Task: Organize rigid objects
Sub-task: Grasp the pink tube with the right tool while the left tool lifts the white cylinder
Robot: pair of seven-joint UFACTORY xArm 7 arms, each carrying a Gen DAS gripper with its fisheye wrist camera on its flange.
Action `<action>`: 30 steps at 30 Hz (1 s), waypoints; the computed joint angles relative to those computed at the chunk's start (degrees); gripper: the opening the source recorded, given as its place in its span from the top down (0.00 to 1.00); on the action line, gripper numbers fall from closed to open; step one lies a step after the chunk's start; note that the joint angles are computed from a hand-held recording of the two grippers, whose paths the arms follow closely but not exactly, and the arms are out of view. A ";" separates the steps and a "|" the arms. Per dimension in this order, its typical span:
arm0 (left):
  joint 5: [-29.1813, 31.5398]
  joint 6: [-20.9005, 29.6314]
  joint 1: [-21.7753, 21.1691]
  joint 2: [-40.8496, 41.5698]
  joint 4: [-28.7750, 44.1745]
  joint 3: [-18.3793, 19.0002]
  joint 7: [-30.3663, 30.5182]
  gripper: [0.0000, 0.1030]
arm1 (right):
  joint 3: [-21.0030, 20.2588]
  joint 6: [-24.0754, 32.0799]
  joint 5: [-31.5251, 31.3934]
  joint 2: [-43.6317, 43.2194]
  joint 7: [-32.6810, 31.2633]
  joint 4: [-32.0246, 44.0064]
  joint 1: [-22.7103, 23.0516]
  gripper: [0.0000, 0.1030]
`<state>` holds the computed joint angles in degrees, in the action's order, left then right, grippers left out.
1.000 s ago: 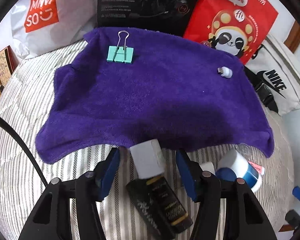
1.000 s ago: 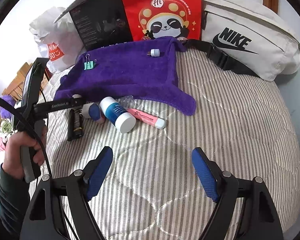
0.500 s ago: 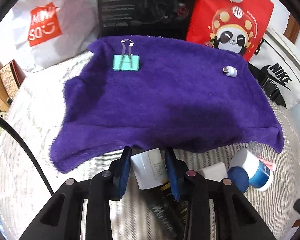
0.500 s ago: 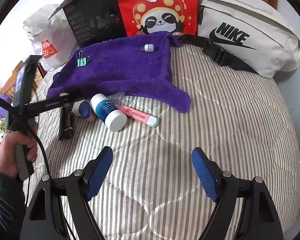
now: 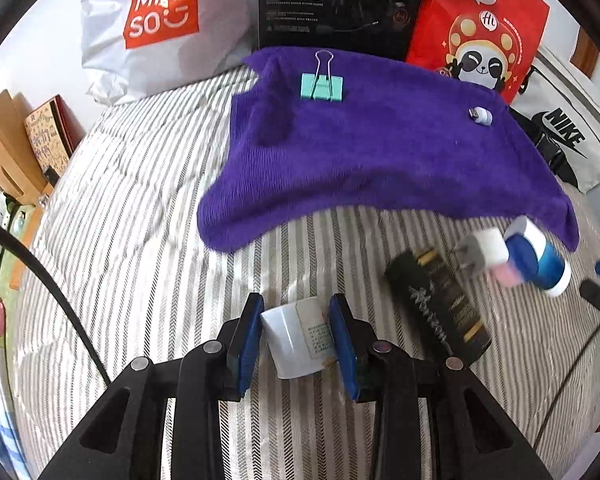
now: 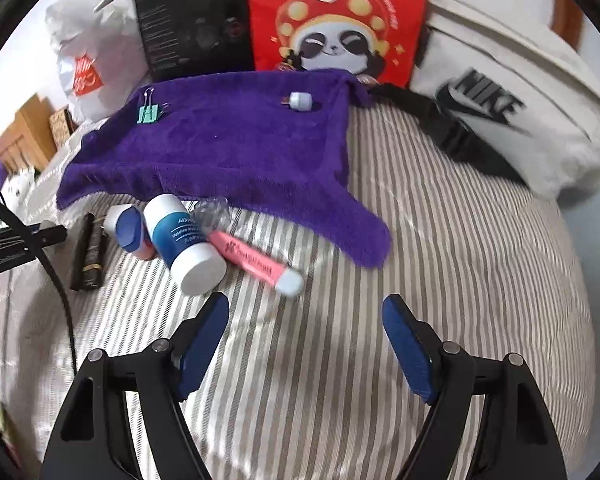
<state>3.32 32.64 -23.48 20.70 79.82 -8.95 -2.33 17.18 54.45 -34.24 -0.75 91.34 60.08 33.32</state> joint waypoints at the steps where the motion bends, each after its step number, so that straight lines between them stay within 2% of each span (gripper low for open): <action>1: -0.30 -0.85 0.16 -0.34 -0.71 -0.16 0.24 0.68 | -0.12 -0.26 -0.48 0.59 -0.61 0.20 -0.11 0.24; 2: -0.92 -0.78 0.46 -0.50 -0.91 -0.45 0.74 0.68 | -0.32 -0.71 -0.66 1.01 -1.29 0.22 -0.21 0.25; 6: -1.06 -1.34 0.30 -0.64 -1.33 -0.35 0.87 0.68 | -1.69 -7.02 -0.28 2.53 -4.49 -1.17 -1.15 0.40; 12: -0.72 -1.77 0.11 -1.01 -1.90 -0.35 0.59 0.68 | -3.22 -9.39 -3.39 4.43 -6.15 -0.54 -1.32 0.41; 14: -1.67 -1.63 0.46 -0.97 -1.79 -0.67 0.88 0.68 | -3.51 -9.96 -4.24 4.93 -7.57 -0.19 -1.38 0.47; 16: -2.34 -1.70 0.78 -1.08 -1.91 -0.87 1.46 0.68 | -3.72 -11.91 -3.96 4.90 -9.65 -0.45 -1.56 0.62; 20: -2.39 -2.42 0.74 -1.47 -2.61 -0.70 1.63 0.68 | -3.32 -13.69 0.06 4.17 -13.32 -0.93 -1.52 0.74; 22: -2.59 -2.39 0.83 -1.48 -2.62 -0.77 1.76 0.68 | -3.03 -14.71 1.18 4.10 -14.90 -1.00 -1.30 0.74; 26: -2.97 -2.06 1.10 -1.55 -2.57 -0.92 2.61 0.68 | -3.29 -13.31 1.12 5.23 -15.65 0.58 -0.87 0.74; 30: -3.41 -1.49 1.16 -1.41 -2.08 -0.92 2.91 0.68 | -4.32 -14.85 -0.65 6.39 -15.29 1.25 -1.10 0.76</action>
<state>-0.10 31.15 -22.32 19.30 77.74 -9.87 0.58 12.87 39.59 -34.90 5.64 76.05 61.33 32.22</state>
